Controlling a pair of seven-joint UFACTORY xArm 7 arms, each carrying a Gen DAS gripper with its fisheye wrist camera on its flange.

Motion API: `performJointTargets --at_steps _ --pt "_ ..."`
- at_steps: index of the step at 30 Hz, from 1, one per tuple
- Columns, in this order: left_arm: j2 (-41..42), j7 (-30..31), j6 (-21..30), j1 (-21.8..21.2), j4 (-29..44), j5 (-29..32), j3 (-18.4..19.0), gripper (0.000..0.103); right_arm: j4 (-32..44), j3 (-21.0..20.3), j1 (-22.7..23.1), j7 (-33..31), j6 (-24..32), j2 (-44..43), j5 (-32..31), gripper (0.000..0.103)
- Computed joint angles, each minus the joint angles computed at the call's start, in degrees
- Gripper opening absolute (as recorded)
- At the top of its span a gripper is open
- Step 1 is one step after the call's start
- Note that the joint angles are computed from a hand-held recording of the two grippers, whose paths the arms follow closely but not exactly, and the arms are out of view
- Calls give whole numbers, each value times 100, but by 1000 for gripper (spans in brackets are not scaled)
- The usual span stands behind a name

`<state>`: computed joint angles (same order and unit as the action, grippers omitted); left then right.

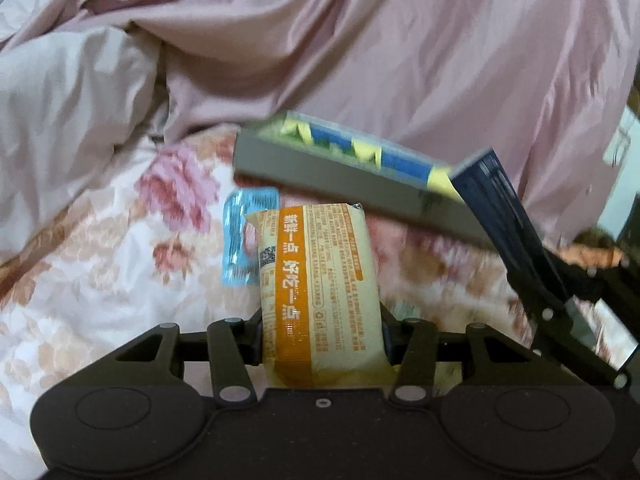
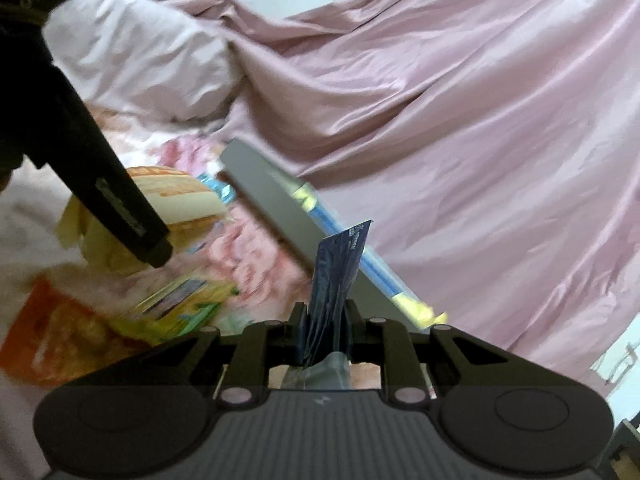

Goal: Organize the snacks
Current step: 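Lift the cake pack with the left tool while the right tool lifts the blue stick pack toward the tray, then lower the cake pack into the tray and open the left tool while the right tool releases the stick pack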

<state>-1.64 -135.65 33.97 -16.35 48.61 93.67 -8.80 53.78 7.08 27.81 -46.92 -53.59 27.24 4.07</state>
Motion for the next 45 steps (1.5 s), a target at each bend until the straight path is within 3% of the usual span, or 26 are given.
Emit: performJointTargets --at_steps 7,15,26,38,45 --pt "368 99 339 83 805 218 126 52 726 -32 -127 401 -274 432 107 20" --pt "1280 650 137 126 2225 140 431 52 1798 -121 -230 862 -42 966 233 21" --pt "2871 1965 -532 -107 4270 -940 1004 52 3314 -270 -356 1404 659 1698 197 21" --pt "3509 3154 -769 -366 4835 -2393 1475 52 4204 -503 -290 1613 1715 2109 225 21" --pt "3518 3146 -1043 -714 4706 -2581 1988 53 4258 -618 -215 1700 2031 2100 269 24"
